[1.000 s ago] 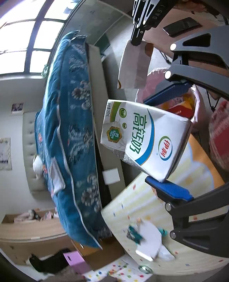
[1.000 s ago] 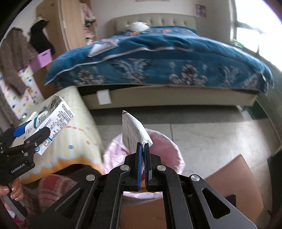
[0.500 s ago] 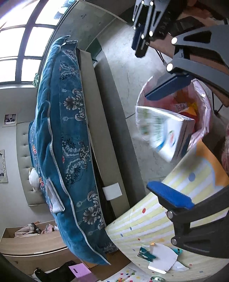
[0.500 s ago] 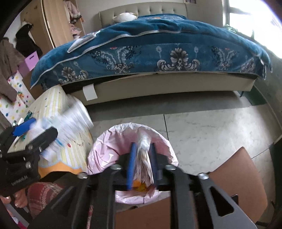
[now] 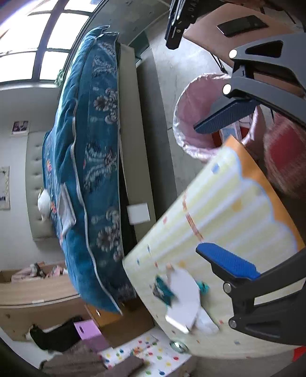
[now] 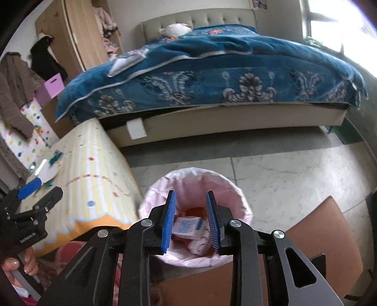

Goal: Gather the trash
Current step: 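Bring both open tools back over the table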

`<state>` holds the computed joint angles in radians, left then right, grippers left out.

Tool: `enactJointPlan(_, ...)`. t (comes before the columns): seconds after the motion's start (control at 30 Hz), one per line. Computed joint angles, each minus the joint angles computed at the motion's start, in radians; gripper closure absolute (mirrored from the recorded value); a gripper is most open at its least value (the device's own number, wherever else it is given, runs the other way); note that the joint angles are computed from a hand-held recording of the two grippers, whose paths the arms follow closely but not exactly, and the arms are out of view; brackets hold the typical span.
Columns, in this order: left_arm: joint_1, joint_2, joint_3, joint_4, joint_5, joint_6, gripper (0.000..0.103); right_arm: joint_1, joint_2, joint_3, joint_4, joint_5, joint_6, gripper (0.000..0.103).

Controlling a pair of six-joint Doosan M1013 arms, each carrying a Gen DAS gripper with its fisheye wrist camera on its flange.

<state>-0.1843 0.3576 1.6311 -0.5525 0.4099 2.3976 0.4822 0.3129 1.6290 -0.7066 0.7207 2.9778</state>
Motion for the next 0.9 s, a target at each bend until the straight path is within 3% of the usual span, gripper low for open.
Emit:
enactJointPlan(0.23,0.065,-0.052,0.047,0.001,-0.034,-0.030,0.009,0.046,0.026,-0.071,0.008,-0.037,-0.111,0.066)
enactJointPlan(0.33,0.096,-0.066,0.060,0.059,-0.050,-0.099,0.009,0.063,0.043,-0.102,0.015,-0.073,-0.167,0.066)
enactJointPlan(0.47,0.141,-0.081,0.074,0.078,-0.078,-0.151,0.009,0.072,0.071,-0.150,0.096,-0.129,-0.307,0.065)
enactJointPlan(0.63,0.190,-0.087,0.081,0.195,-0.122,-0.280,0.009,0.100,0.129,-0.245,0.115,-0.081,-0.429,0.065)
enactJointPlan(0.77,0.229,-0.073,0.059,0.237,-0.107,-0.390,0.009,0.096,0.175,-0.321,0.242,-0.084,-0.575,0.065)
enactJointPlan(0.9,0.250,-0.054,0.034,0.382,-0.108,-0.560,0.009,0.097,0.227,-0.402,0.312,-0.060,-0.670,0.065)
